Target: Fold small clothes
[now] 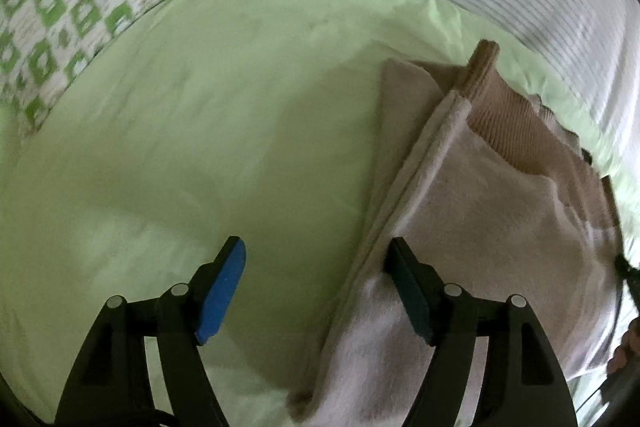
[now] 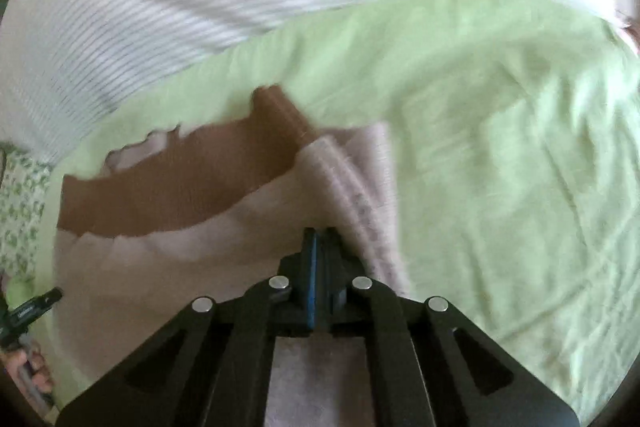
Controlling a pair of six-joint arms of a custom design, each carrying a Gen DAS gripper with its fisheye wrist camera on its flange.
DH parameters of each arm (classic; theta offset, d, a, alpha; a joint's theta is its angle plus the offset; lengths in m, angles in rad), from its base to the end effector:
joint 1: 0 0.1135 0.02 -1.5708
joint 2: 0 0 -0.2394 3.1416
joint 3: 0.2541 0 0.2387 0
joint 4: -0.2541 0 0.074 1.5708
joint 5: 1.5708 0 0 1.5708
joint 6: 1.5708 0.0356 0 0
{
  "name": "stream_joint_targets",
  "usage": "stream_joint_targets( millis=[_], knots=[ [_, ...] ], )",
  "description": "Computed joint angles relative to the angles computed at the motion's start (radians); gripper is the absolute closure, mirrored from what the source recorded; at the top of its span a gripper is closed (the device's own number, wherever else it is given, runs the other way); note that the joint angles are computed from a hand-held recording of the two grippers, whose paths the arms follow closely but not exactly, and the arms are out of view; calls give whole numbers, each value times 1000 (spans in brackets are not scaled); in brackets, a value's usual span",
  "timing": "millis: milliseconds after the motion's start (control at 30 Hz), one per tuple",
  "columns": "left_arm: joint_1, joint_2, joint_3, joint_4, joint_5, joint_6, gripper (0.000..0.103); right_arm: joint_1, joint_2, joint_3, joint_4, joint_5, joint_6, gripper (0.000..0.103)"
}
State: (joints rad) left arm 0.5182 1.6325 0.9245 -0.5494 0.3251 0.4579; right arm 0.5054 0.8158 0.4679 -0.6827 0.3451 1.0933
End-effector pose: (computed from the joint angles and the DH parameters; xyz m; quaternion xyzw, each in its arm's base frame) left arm 0.2510 0.1301 0.1453 -0.0041 0.9750 -0.0690 0.2110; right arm 0.1361 0.0615 0.1733 0.3189 0.8954 0.0731 0.3019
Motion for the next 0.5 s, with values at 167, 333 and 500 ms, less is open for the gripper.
stream_joint_targets(
  millis=[167,333,500],
  knots=[
    [132,-13,13,-158,70,73,29,139,-84,30,-69,37,134,91],
    [298,6,-8,-343,117,206,28,425,10,93,-66,174,346,79],
    [411,-31,-115,-466,132,316,28,578,157,154,-17,231,475,78]
  ],
)
